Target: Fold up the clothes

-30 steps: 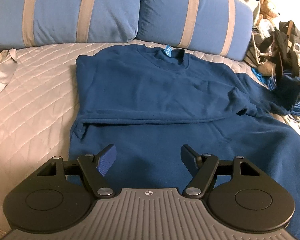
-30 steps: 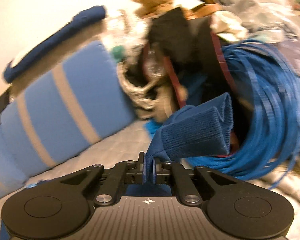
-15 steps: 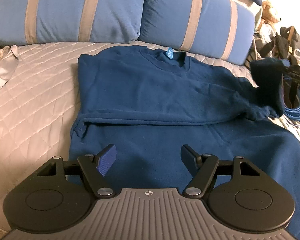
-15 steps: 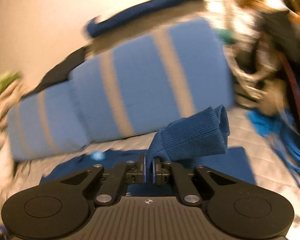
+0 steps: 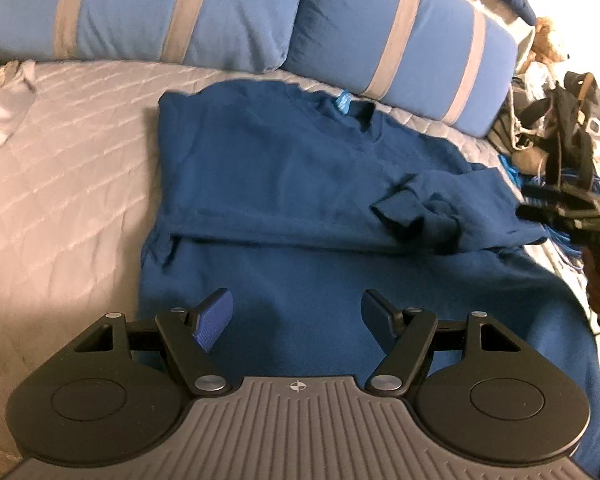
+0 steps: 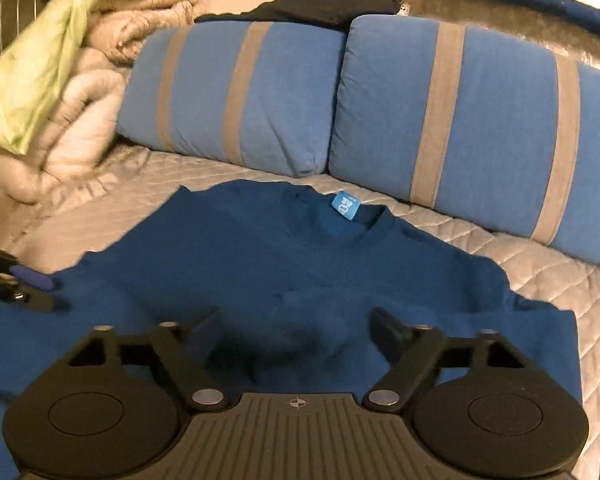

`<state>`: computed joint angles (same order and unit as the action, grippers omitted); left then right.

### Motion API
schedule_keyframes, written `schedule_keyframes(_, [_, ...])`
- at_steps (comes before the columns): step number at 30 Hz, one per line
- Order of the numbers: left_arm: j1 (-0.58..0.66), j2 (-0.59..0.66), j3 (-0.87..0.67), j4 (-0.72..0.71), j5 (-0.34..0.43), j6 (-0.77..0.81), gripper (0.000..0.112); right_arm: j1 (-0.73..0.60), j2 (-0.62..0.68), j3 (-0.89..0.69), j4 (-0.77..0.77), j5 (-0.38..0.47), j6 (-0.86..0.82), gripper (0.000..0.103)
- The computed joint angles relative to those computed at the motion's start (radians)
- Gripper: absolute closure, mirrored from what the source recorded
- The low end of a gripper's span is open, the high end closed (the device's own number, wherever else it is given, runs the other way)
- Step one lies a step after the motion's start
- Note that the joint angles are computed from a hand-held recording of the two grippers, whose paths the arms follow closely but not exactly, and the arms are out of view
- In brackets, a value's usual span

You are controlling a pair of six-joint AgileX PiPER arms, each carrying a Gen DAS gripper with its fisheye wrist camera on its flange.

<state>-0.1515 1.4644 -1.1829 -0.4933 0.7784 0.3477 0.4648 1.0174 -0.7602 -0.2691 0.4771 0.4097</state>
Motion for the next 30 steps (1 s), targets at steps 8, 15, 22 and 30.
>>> schedule_keyframes(8, [0.017, 0.254, -0.383, -0.294, 0.216, 0.024, 0.041, 0.043, -0.143, 0.065, -0.050, 0.120, 0.103, 0.015])
schedule_keyframes(15, [-0.051, 0.588, -0.668, -0.354, 0.316, -0.230, 0.042, 0.190, -0.202, 0.104, -0.205, 0.153, 0.317, 0.014])
schedule_keyframes(22, [-0.057, 0.724, -0.637, -0.507, 0.259, -0.273, 0.045, 0.285, -0.269, 0.123, -0.331, 0.207, 0.451, 0.014])
schedule_keyframes(30, [-0.030, 0.723, -0.547, -0.627, 0.239, -0.231, 0.060, 0.285, -0.329, 0.137, -0.379, 0.261, 0.484, 0.014])
